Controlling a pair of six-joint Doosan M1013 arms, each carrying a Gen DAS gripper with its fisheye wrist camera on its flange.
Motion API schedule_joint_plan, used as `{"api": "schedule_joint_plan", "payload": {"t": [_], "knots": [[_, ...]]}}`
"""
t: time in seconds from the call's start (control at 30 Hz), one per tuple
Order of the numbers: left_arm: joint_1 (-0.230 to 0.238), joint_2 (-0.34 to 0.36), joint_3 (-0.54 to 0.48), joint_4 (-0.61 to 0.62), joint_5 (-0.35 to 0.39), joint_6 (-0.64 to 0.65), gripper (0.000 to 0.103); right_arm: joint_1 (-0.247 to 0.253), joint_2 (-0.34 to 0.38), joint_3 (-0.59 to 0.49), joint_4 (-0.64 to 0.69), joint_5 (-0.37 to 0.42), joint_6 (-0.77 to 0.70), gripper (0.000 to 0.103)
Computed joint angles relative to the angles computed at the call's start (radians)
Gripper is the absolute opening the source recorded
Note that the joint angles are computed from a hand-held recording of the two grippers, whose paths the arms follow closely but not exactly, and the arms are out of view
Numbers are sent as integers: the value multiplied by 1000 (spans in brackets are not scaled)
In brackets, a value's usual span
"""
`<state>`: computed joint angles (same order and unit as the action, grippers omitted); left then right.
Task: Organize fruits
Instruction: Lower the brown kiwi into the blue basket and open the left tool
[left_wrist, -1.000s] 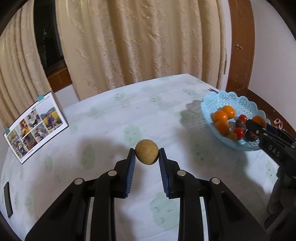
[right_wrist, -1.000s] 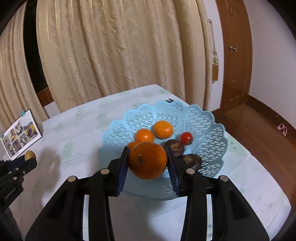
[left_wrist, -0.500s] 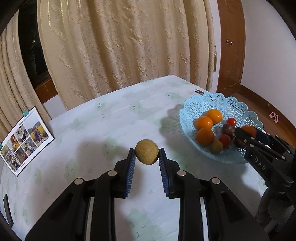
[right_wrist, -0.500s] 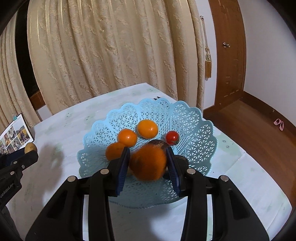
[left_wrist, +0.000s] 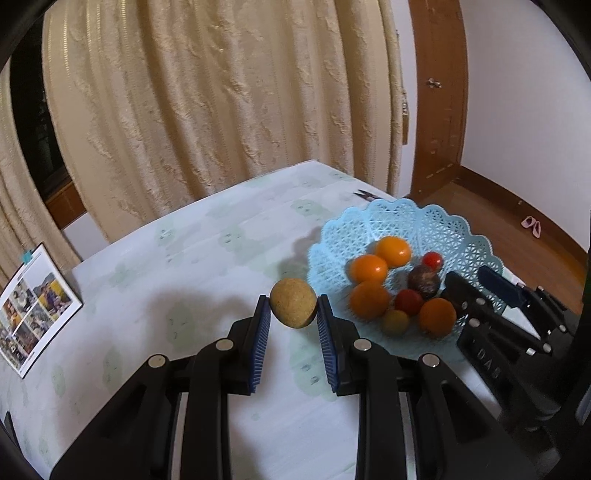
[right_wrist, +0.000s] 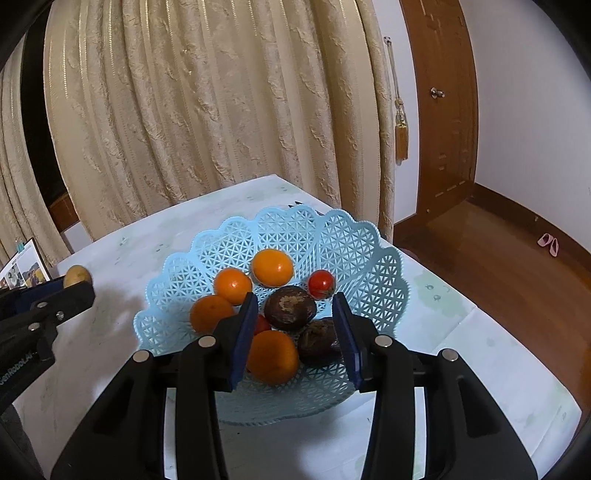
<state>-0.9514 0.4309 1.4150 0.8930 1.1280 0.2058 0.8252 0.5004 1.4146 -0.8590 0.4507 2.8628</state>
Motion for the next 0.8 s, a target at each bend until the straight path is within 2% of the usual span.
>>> {"api": "schedule_joint_plan", "payload": {"t": [0.23,0.8], "knots": [[13,26,-31,-25,-64,44,26,-6,3,1,14,5,11,43],[41,41,-28,-80,-217,88,28,5,8,0,-131,77,171,43]]}}
